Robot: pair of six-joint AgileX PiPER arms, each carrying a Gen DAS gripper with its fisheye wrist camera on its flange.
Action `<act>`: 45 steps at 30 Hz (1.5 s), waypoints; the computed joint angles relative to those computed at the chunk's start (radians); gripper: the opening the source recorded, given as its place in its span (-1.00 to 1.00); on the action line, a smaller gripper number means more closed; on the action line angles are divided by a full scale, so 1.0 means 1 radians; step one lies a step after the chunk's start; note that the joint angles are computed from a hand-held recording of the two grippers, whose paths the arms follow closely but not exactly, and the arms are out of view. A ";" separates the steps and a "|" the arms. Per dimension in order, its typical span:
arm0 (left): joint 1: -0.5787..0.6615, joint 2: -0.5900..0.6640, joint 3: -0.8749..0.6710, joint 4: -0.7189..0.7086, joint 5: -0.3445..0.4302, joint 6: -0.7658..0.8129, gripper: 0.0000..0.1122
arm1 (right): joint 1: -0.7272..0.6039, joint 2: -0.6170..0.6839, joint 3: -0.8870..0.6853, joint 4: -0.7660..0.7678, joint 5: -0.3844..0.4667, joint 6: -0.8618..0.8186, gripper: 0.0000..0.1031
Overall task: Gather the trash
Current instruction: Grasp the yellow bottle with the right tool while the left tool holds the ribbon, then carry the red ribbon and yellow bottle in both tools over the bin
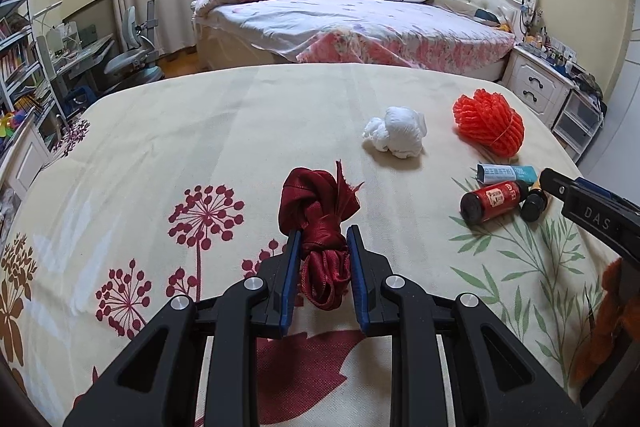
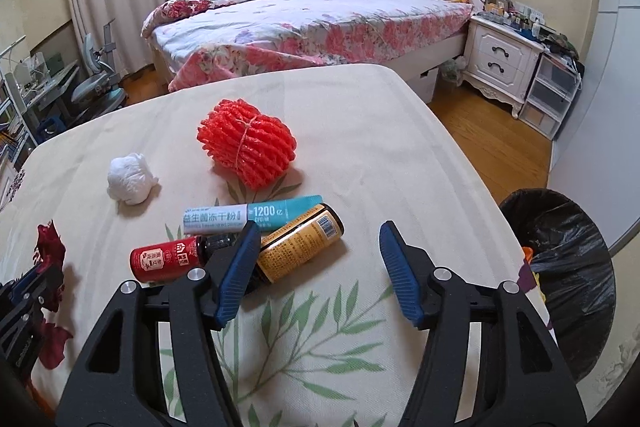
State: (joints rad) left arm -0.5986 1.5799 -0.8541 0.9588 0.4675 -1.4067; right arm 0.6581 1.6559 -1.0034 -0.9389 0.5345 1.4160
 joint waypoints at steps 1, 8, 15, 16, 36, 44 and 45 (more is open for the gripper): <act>0.001 0.001 0.004 0.000 -0.006 -0.002 -0.57 | 0.000 0.002 -0.001 0.002 -0.001 -0.002 0.17; 0.021 -0.009 0.019 -0.007 -0.037 0.007 -0.57 | -0.016 0.021 -0.013 0.096 -0.014 -0.085 0.17; 0.019 -0.008 0.023 0.015 -0.041 -0.010 -0.57 | -0.023 -0.003 0.022 0.133 -0.024 -0.122 0.12; 0.019 -0.008 0.023 0.015 -0.041 -0.010 -0.57 | -0.022 -0.008 0.030 0.134 -0.025 -0.122 0.01; -0.090 -0.022 0.026 0.051 -0.014 -0.073 -0.57 | 0.010 -0.161 0.222 0.102 -0.062 -0.096 -0.55; -0.198 0.001 -0.003 0.060 0.029 -0.105 -0.57 | 0.017 -0.246 0.304 0.083 -0.060 -0.070 -0.55; -0.211 0.005 -0.009 0.061 0.035 -0.107 -0.57 | 0.018 -0.260 0.317 0.075 -0.058 -0.061 -0.55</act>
